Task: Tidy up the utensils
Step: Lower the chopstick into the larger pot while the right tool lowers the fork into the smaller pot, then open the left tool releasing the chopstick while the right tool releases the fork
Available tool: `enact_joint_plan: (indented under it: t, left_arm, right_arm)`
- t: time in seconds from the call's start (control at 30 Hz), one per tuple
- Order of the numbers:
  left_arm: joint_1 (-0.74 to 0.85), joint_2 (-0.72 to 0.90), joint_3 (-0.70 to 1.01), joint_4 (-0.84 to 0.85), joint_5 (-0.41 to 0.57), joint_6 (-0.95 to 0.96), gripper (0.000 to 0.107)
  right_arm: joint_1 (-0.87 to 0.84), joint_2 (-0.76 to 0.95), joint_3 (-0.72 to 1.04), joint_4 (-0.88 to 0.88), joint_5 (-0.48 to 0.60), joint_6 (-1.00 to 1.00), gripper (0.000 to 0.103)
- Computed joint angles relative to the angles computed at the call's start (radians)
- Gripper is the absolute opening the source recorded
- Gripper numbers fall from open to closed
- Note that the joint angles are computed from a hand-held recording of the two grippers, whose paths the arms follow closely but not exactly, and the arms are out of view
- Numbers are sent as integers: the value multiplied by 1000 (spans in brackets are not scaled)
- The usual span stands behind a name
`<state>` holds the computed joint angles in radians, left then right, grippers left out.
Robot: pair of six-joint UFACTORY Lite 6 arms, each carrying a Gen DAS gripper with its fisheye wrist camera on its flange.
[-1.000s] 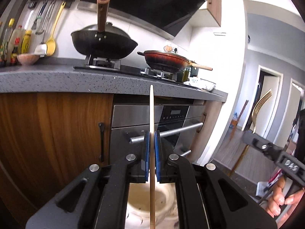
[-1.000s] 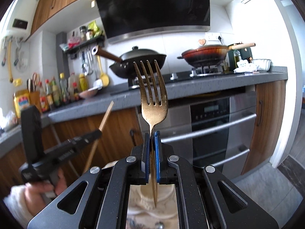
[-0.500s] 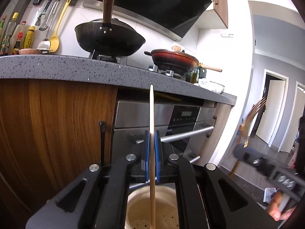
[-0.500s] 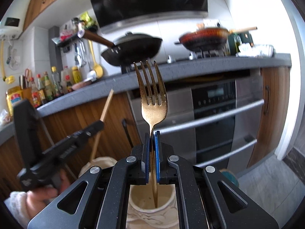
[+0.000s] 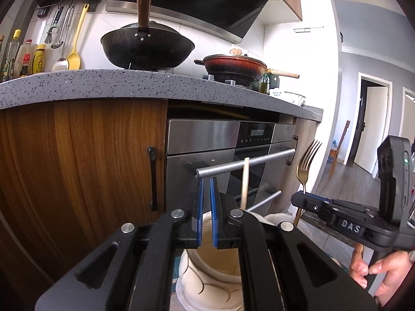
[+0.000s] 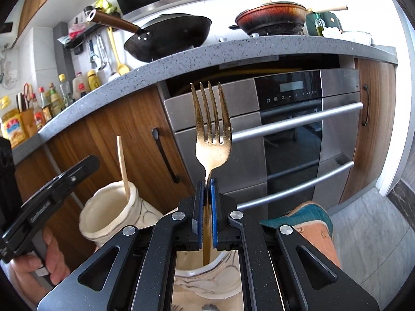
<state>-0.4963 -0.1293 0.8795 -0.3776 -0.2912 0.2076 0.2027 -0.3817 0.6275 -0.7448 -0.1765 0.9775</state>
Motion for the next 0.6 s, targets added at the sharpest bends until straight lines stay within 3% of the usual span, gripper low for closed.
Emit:
enact_joint_plan:
  t: [0.1, 0.23, 0.5, 0.6]
  left_arm:
    - [9, -13, -9, 19, 10, -23, 11]
    - [17, -32, -24, 7, 20, -13, 32]
    - [22, -93, -58, -92, 46, 93, 38]
    - [17, -129, -81, -205, 56, 212, 38]
  right_arm:
    - [-3, 33, 27, 9, 9, -12, 6]
    - [-15, 68, 53, -30, 12, 33, 7]
    - [-34, 88, 60, -39, 11, 51, 8]
    - [-28, 83, 59, -32, 20, 58, 15]
